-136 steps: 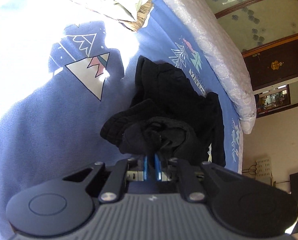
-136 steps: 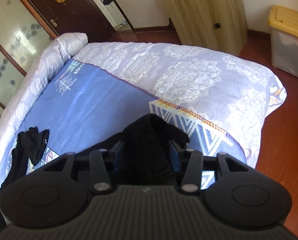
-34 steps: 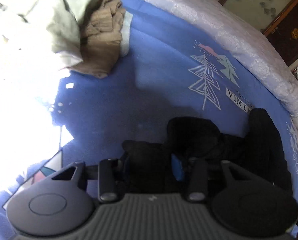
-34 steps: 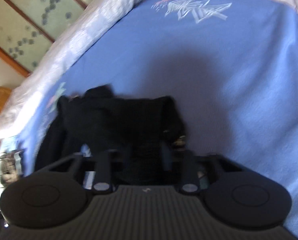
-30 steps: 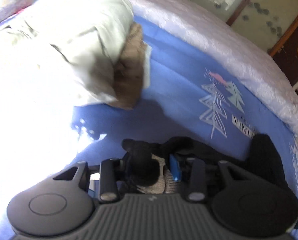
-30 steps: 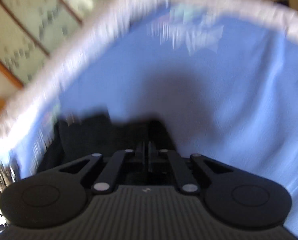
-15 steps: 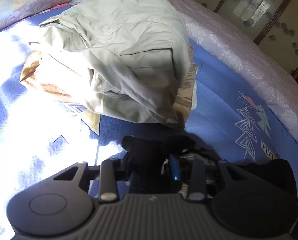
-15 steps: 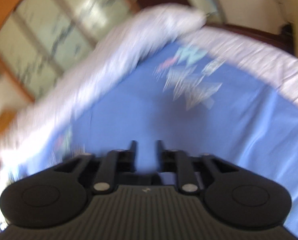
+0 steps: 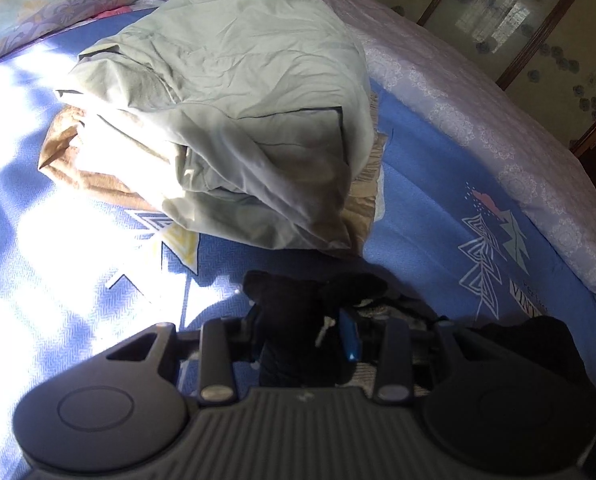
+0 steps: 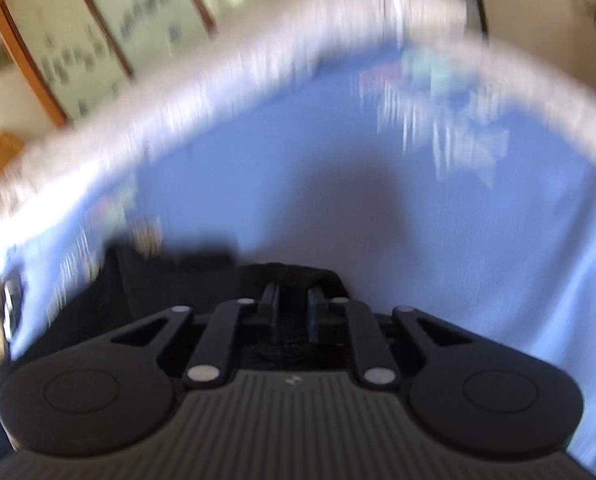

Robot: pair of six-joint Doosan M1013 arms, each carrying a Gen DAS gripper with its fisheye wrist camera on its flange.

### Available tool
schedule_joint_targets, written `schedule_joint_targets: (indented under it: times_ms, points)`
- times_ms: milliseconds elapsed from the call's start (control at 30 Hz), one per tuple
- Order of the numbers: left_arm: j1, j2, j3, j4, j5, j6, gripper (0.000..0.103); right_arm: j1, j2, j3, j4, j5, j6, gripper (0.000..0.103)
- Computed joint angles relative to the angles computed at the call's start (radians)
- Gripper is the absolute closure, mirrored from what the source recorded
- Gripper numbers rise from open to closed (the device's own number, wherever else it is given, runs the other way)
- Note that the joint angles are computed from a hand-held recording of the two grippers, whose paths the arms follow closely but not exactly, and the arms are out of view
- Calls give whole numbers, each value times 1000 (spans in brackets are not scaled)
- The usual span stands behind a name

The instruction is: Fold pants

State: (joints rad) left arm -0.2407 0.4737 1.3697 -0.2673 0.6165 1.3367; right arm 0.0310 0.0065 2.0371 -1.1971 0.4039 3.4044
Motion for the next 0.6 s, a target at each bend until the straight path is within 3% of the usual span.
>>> schedule_joint_targets:
  times_ms: [100, 233, 300, 333, 367, 400, 600]
  points:
    - [-4, -4, 2, 13, -19, -13, 69, -19, 32, -89, -219, 122, 111, 88]
    - [-18, 10, -7, 72, -21, -72, 69, -68, 141, -238, -311, 201, 175, 83]
    - [-27, 22, -16, 112, -17, -116, 69, -83, 206, -301, -250, 225, 117, 68]
    - [-29, 26, -18, 116, -15, -125, 69, -86, 231, -323, -193, 235, 70, 49]
    - [-29, 30, -21, 113, -15, -125, 69, -86, 248, -331, -163, 244, 56, 43]
    - [-30, 33, -23, 114, -15, -124, 68, -86, 252, -320, -169, 230, 79, 44]
    - [-32, 37, -17, 105, -27, -102, 68, -120, 171, -140, -140, -61, 180, 47]
